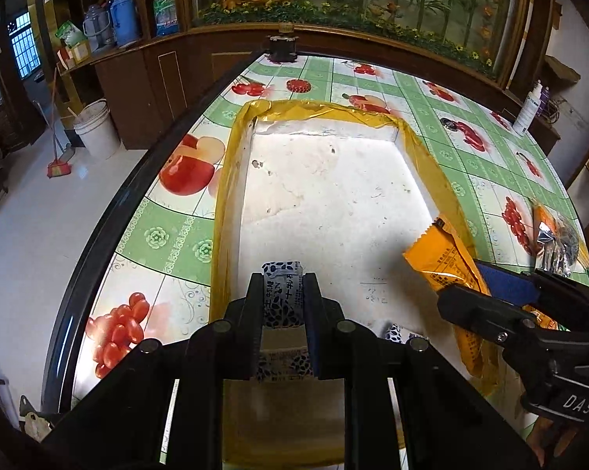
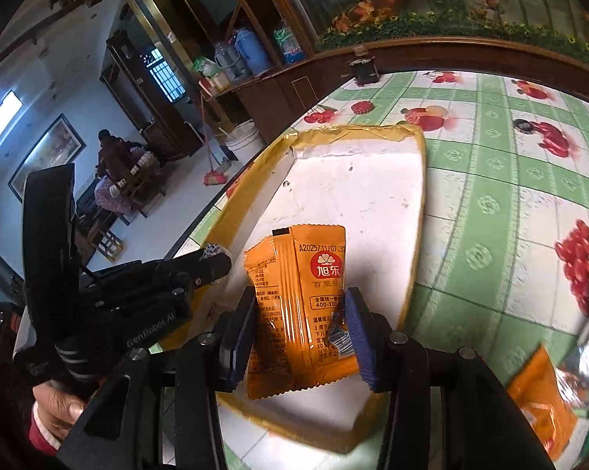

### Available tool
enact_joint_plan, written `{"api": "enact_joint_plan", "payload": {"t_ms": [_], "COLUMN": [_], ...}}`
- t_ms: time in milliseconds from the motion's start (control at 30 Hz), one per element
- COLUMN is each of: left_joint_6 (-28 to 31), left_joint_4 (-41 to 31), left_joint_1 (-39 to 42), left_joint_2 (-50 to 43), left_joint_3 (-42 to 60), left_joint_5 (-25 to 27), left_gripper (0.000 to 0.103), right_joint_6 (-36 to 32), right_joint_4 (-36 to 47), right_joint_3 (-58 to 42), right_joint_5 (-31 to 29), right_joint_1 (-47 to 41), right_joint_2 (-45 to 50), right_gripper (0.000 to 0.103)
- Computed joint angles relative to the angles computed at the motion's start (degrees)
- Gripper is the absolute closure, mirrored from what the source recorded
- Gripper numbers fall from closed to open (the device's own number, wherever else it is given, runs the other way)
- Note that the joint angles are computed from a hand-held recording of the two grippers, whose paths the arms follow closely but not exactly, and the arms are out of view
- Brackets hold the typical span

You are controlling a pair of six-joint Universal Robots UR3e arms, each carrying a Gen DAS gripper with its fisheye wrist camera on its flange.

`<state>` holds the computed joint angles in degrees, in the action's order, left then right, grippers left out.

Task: Organize snacks
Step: 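Carry the candy and orange packet into the box lid and open both tools, then withdraw both tools from the box lid toward the silver foil packets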

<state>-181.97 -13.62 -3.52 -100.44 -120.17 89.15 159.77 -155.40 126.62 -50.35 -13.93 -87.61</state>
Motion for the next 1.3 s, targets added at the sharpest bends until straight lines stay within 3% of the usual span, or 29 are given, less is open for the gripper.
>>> {"api": "enact_joint_plan", "payload": {"t_ms": [167,467,667,767,867,1067,1300], "left_joint_6": [0.3,0.4,-0.6,-1.0,-1.8,-2.7,-5.8], "left_joint_4": [-0.8,-3.3,-3.4,-3.1,-2.0,-0.7,0.4], "left_joint_1": [0.2,-1.4,-1.1,-1.3,-2.5,-4.7,-8.9], "left_joint_2": [-2.2,-5.6,-3.4,-1.6,0.3,4.4,6.7], "left_joint_3": [2.0,5.1,3.9,2.7,1.4,-0.8,-2.2], "left_joint_5": [0.1,1.9,2.0,1.7,3.2,4.0,7.4], "left_gripper": [0.087,0.086,0.072,0.067,0.05,0.05,0.05], "right_joint_6": [2.4,2.0,1.1,0.0,-2.2,-9.6,-22.6], "right_joint_4": [-3.1,-3.7,-3.6,-2.4,0.4,10.7,32.5], "right_joint_3": [-4.9,-8.1,-6.7,-3.5,0.4,8.7,13.9], "right_joint_5": [-3.5,-8.3,-9.7,-7.2,-4.3,1.3,5.3], "right_joint_1": [4.0,6.3,6.5,3.2,-0.9,-11.8,-25.7], "right_joint_2": [7.1,11.5,8.9,4.5,-1.6,-17.8,-37.3], "right_gripper": [0.058,0.056,0.048,0.047,0.047,0.04,0.04]}}
